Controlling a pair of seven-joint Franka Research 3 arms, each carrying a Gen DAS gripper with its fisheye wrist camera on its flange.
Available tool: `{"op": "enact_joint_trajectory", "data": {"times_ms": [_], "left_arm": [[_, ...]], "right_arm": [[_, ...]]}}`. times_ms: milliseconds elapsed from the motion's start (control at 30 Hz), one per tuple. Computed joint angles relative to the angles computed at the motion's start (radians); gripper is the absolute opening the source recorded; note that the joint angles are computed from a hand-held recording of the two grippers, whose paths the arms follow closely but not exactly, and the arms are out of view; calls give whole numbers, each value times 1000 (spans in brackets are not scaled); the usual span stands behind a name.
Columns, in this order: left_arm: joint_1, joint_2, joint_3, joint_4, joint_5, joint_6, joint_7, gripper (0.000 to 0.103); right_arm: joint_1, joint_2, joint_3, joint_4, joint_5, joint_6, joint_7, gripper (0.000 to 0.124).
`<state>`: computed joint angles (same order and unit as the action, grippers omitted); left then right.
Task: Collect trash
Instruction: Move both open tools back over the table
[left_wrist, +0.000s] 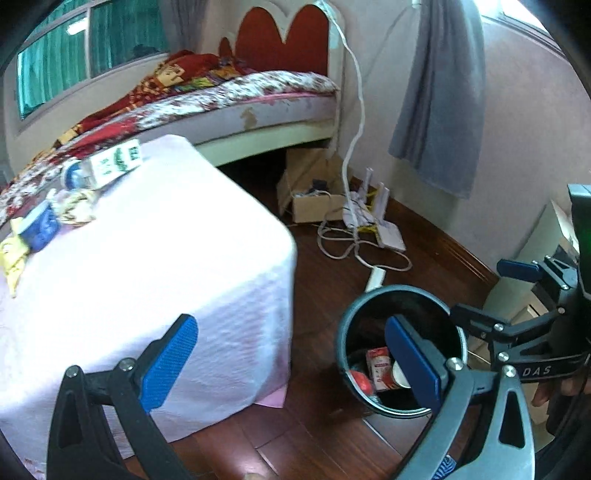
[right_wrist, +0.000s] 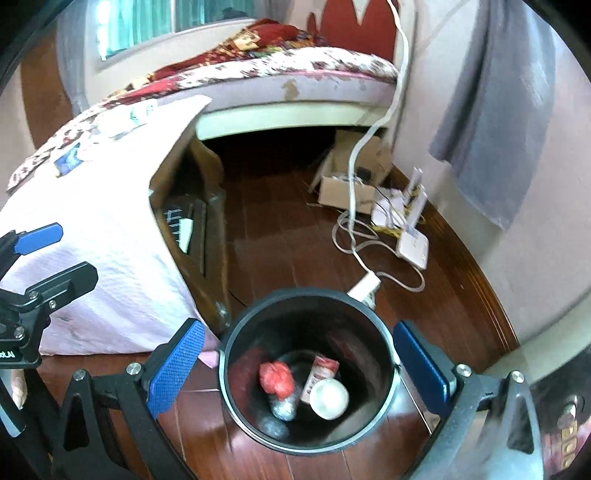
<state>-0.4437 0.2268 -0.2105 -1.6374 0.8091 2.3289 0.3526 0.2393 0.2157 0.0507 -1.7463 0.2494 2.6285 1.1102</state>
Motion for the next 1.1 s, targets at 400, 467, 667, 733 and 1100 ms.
{"op": "enact_joint_trajectory", "data": {"times_ms": [400, 467, 667, 733, 1100], "left_arm": [[67, -166, -14, -180, 54, -57, -125, 102], [83, -197, -22, -213, 61, -69, -147, 102], [140, -303, -40, -321, 62, -100, -180, 102], [162, -343, -43, -361, 58, -110, -186, 102], [297, -562, -38, -575, 19, -118, -199, 102]], "right_arm": [[51, 54, 55, 97, 71, -3, -44, 103], [61, 67, 66, 120, 86, -8, -54, 103], [104, 112, 95, 192, 116, -14, -82, 103], [122, 129, 103, 214, 119, -7, -87, 103], [235, 237, 111, 376, 68, -79, -56, 103]]}}
